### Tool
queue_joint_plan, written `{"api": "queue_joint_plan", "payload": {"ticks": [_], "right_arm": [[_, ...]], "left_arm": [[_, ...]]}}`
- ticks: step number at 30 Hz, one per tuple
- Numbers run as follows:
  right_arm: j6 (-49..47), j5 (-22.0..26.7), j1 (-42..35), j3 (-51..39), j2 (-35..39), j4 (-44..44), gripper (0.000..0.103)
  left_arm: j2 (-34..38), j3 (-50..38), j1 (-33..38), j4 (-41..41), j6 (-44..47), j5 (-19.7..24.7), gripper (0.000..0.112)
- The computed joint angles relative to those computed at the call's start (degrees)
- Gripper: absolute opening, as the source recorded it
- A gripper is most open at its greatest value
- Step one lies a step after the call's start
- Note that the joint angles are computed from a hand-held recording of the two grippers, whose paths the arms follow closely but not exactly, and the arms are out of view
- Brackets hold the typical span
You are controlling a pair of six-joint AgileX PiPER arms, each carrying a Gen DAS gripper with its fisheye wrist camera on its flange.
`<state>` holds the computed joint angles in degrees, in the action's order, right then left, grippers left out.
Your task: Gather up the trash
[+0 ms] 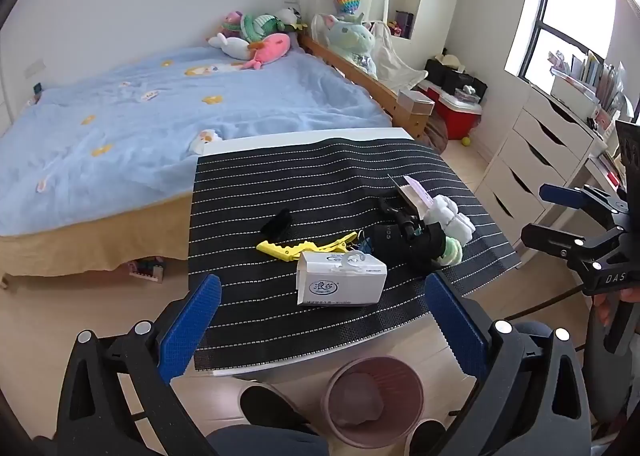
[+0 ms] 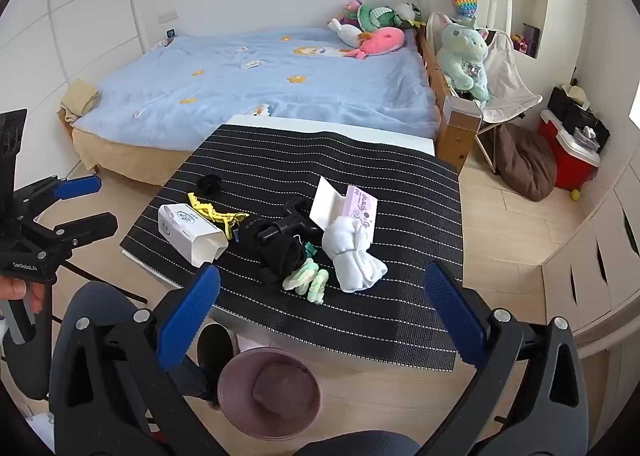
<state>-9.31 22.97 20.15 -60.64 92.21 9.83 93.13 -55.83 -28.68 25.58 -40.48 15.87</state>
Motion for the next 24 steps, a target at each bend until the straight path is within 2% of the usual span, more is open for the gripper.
{"api": "queue_joint_plan", "payload": {"ticks": [3, 8, 10, 16, 24], "right_arm": [[0.14, 0.34, 0.19, -0.16, 0.06, -0.16, 0.1], [1.04, 0.77, 0.48, -0.66, 0.21, -1.22, 0.1], [4.94, 0.43, 1.97, -1.04, 0.81, -4.34, 0.1], [3.13, 0.64, 1.76, -0.91, 0.58, -2.75, 0.1], [0.24, 0.46, 1.02, 0.08, -0.19, -0.23, 0.1]], "left_arm": [[1.42, -1.22, 0.11, -4.73, 4.9, 0.85, 0.098], [2.44, -2.68, -1.67, 3.09, -2.26, 3.64, 0.098], [1.59, -1.73, -0.88, 1.66, -0.58, 2.63, 0.098], [1.51, -1.7, -2.18, 7.93, -5.82, 3.89, 0.098], [1.39, -1.71, -2.32, 8.0, -5.83, 4.08, 0.098]]}}
